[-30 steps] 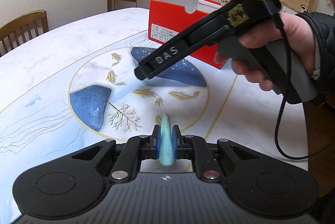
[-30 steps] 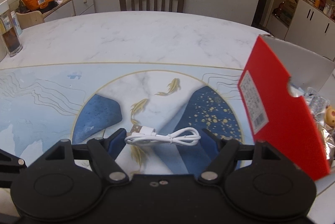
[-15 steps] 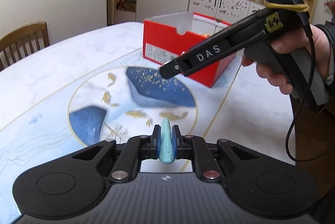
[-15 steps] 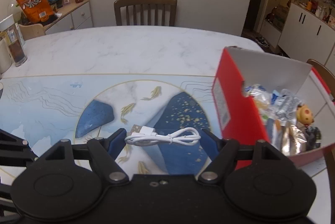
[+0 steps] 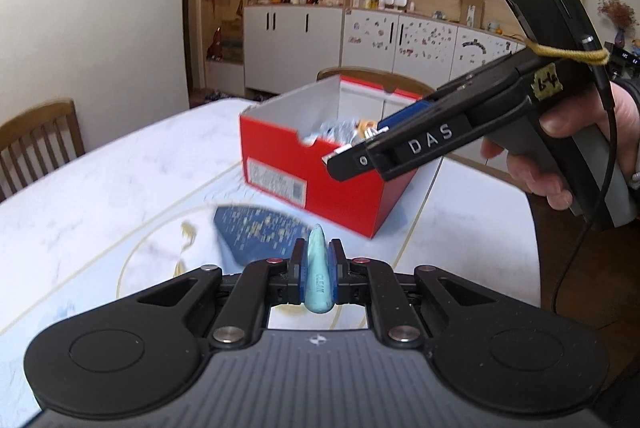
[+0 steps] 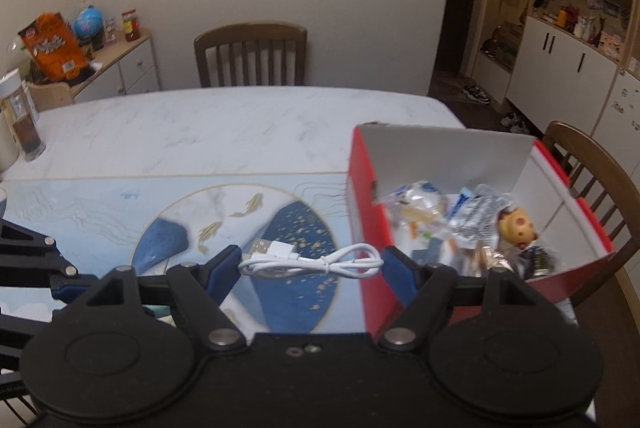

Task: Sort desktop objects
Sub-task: 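Lift and carry the cable with the right tool while the left tool carries the marker to the box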

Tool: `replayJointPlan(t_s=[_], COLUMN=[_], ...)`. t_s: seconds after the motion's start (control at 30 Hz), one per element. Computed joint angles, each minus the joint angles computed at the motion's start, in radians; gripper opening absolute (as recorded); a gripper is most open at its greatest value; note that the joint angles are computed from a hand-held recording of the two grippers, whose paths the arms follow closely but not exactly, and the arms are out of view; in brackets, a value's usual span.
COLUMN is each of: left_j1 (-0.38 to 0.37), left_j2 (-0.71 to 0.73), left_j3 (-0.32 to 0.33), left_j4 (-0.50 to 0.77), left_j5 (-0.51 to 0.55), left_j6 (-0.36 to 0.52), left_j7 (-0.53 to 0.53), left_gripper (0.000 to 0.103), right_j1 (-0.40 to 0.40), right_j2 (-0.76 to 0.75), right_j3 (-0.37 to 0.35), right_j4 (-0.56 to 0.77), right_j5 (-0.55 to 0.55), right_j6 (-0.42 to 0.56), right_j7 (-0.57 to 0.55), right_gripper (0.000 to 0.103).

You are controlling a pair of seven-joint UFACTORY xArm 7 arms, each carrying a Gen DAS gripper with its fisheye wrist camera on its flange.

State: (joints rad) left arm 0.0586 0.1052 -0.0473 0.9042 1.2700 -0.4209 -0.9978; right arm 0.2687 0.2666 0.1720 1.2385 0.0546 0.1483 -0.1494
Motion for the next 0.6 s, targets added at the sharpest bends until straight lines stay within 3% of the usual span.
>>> replayJointPlan(t_s=[0.23, 0.6], left_j1=[-0.027, -0.055], left_j2=[0.040, 0.159], left_j3=[-0.046, -0.145], left_j4=[0.087, 0.238], left_j5=[-0.081, -0.322], left_j6=[0.037, 0.127], left_j7=[0.065, 0.279], left_gripper=[0.010, 0.010], right_j1=[-0.079, -0.187], right_j2=[-0.030, -0.002], right_j3=[0.036, 0.068], right_j4=[-0.004, 0.075], right_j5=[0.085, 0.254], right_j6=[-0.004, 0.037], right_j7=[-0.104, -0.326], right_gripper=[0.076, 0.076])
